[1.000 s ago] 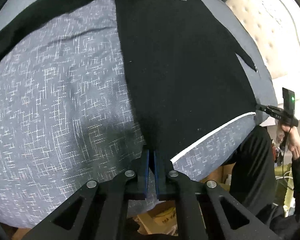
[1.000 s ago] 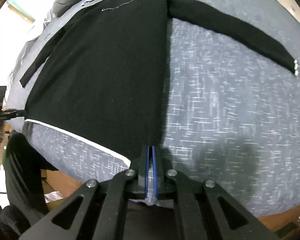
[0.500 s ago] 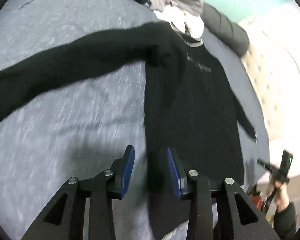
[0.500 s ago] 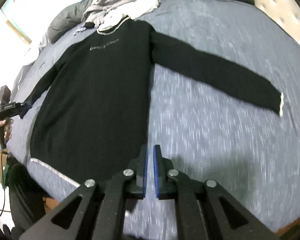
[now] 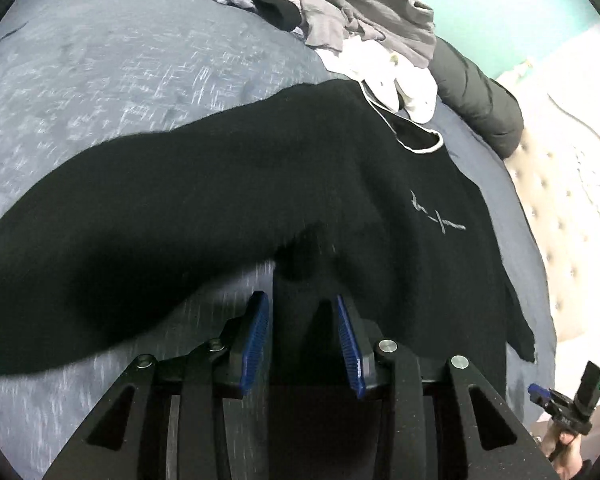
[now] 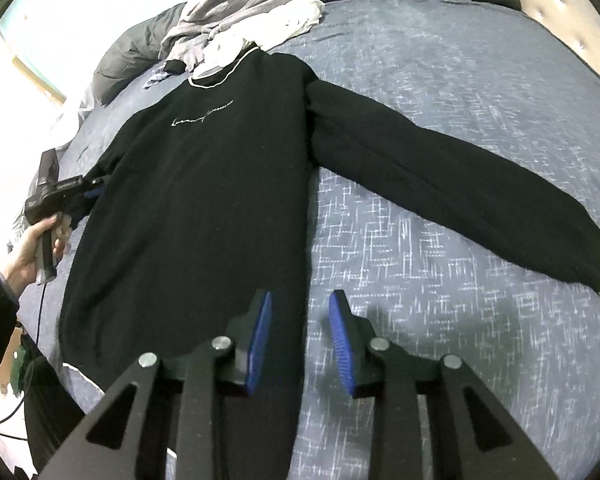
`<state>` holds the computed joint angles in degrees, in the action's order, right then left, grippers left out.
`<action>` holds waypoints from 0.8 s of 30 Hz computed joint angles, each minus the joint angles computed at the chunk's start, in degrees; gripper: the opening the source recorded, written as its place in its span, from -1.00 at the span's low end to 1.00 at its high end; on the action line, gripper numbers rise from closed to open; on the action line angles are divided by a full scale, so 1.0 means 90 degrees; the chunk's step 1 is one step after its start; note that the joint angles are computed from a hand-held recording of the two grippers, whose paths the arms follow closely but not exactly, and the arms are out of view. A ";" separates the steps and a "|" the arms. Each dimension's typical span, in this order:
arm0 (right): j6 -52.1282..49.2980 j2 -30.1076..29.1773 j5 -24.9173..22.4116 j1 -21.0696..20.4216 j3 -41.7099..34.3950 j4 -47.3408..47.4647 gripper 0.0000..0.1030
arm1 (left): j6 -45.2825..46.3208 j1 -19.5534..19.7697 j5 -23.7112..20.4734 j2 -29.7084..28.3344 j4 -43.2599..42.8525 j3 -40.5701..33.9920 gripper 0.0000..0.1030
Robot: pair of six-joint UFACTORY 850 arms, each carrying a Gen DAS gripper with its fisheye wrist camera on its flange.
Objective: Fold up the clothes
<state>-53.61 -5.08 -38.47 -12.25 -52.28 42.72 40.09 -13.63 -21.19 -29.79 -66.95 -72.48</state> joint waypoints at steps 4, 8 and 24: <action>0.0035 -0.0148 0.0021 0.0041 -0.0098 -0.0020 -0.41 | 0.0695 0.0029 0.0010 -0.0106 -0.0613 -0.0118 -0.54; 0.0088 -0.0233 0.0021 0.0067 -0.0154 -0.0020 -0.41 | 0.0294 0.0027 0.0075 -0.0082 0.0055 -0.0228 -0.82; 0.0254 -0.0208 0.0191 -0.0072 -0.0167 -0.0204 -0.42 | -0.1856 0.0398 0.0065 -0.0081 0.2448 -0.0398 -0.88</action>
